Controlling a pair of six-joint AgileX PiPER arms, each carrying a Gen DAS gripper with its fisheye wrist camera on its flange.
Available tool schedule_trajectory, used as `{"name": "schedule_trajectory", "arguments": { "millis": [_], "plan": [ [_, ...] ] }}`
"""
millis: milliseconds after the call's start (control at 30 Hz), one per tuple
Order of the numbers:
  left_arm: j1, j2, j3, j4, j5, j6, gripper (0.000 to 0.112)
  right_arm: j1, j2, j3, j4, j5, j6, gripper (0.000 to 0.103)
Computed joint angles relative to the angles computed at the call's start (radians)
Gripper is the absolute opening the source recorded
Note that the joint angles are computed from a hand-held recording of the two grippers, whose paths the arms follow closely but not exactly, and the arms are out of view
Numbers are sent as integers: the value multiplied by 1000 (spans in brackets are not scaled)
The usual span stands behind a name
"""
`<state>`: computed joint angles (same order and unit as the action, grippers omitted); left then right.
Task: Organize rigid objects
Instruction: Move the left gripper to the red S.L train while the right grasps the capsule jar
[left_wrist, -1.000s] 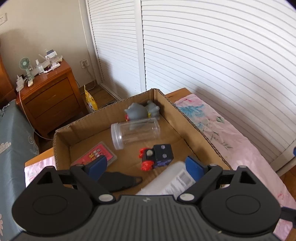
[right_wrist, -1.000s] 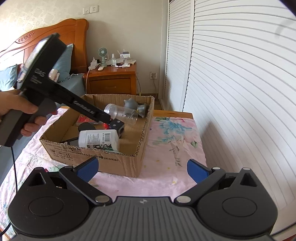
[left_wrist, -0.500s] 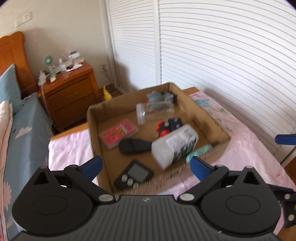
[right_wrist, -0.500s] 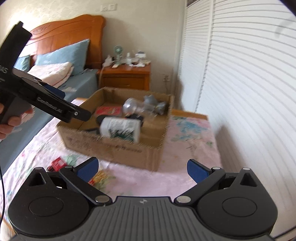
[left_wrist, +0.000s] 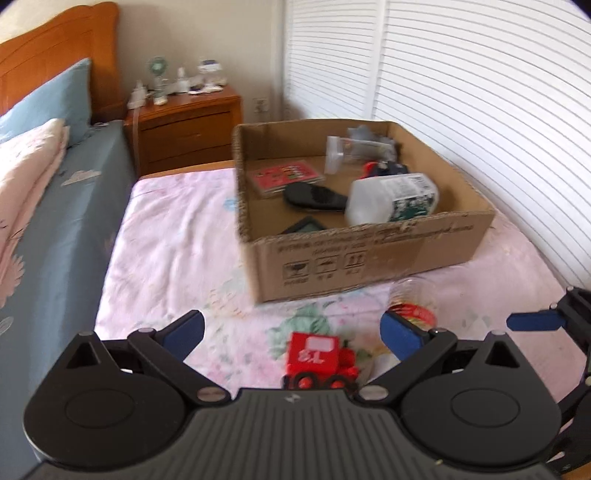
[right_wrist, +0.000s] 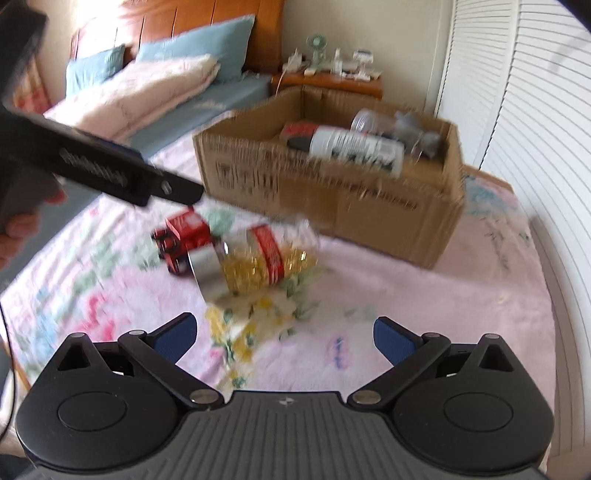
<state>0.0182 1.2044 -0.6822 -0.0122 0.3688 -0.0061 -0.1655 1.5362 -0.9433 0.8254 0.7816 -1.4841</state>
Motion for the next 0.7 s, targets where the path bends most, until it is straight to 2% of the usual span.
{"name": "schedule_trajectory", "arguments": {
  "millis": [67, 133, 233, 400, 567, 700],
  "plan": [
    [-18, -20, 30, 141, -17, -151, 101, 6, 11, 11, 2, -21, -16, 103],
    [-8, -36, 53, 184, -20, -208, 101, 15, 27, 6, -12, -24, -6, 103],
    [50, -55, 83, 19, -38, -47, 101, 28, 55, -6, -27, -41, 1, 103],
    [93, -72, 117, -114, -53, 114, 101, 33, 88, -19, -1, -41, -40, 103],
    [140, -66, 137, -339, -55, 369, 101, 8, 138, -64, 48, 25, -159, 103],
    [197, -56, 152, -582, -23, 642, 101, 6, 178, -110, 58, 71, -209, 103]
  ]
}}
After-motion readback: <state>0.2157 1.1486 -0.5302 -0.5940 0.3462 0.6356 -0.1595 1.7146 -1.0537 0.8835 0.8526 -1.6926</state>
